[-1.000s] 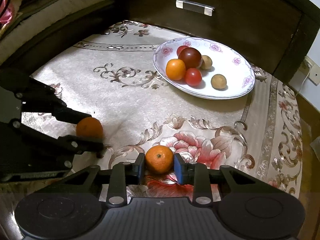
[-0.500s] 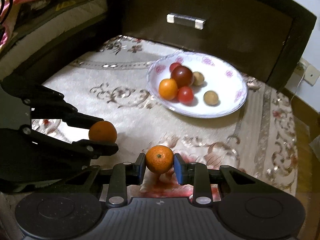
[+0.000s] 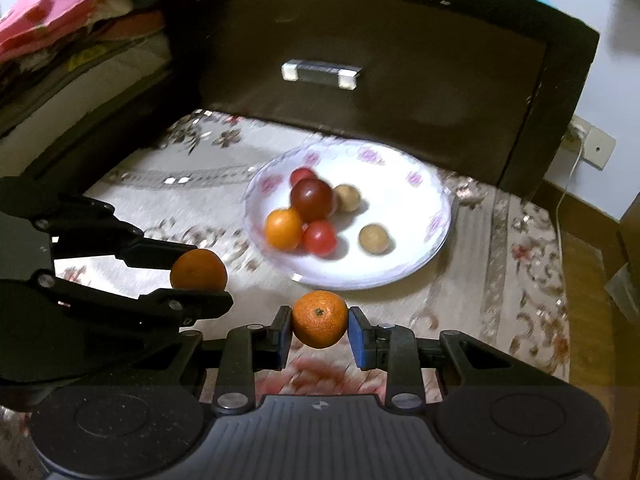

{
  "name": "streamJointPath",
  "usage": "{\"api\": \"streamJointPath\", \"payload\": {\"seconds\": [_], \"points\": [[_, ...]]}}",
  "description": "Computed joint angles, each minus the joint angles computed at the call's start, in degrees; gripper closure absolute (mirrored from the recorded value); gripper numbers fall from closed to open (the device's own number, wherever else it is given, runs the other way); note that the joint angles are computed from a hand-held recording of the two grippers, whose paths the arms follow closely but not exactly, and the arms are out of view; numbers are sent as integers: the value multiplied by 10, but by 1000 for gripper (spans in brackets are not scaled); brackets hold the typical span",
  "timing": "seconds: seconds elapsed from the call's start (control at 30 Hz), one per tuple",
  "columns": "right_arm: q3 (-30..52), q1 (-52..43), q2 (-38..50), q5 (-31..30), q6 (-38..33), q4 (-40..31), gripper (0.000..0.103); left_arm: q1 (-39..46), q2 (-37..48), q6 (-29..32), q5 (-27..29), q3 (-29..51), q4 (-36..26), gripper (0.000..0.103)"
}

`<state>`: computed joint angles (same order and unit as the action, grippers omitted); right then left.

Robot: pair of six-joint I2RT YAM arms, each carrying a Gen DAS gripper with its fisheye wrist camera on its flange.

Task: Organize fruits
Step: 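Lift both held oranges and carry them over the white bowl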

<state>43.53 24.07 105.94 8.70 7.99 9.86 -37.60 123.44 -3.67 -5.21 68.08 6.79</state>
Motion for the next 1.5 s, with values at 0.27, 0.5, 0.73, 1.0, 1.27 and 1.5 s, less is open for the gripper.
{"api": "streamJointPath", "payload": {"seconds": [0.27,0.5,0.73,1.0,1.27,1.5], "points": [[55,-29,37,-1,-10,1,76,17,41,8,-4,66,-12,64],[114,-47,84,-4,-41,3,76,30,88,16,-5,134,-26,64],[155,-62,118,1,-67,9,76,37,128,20,-4,186,-37,64],[197,-70,156,2,-85,4,76,41,152,13,0,210,-34,65],[231,-80,190,5,-84,-4,75,45,162,11,16,215,-19,64],[238,-83,197,3,-76,-3,75,44,165,12,12,216,-12,61]]}}
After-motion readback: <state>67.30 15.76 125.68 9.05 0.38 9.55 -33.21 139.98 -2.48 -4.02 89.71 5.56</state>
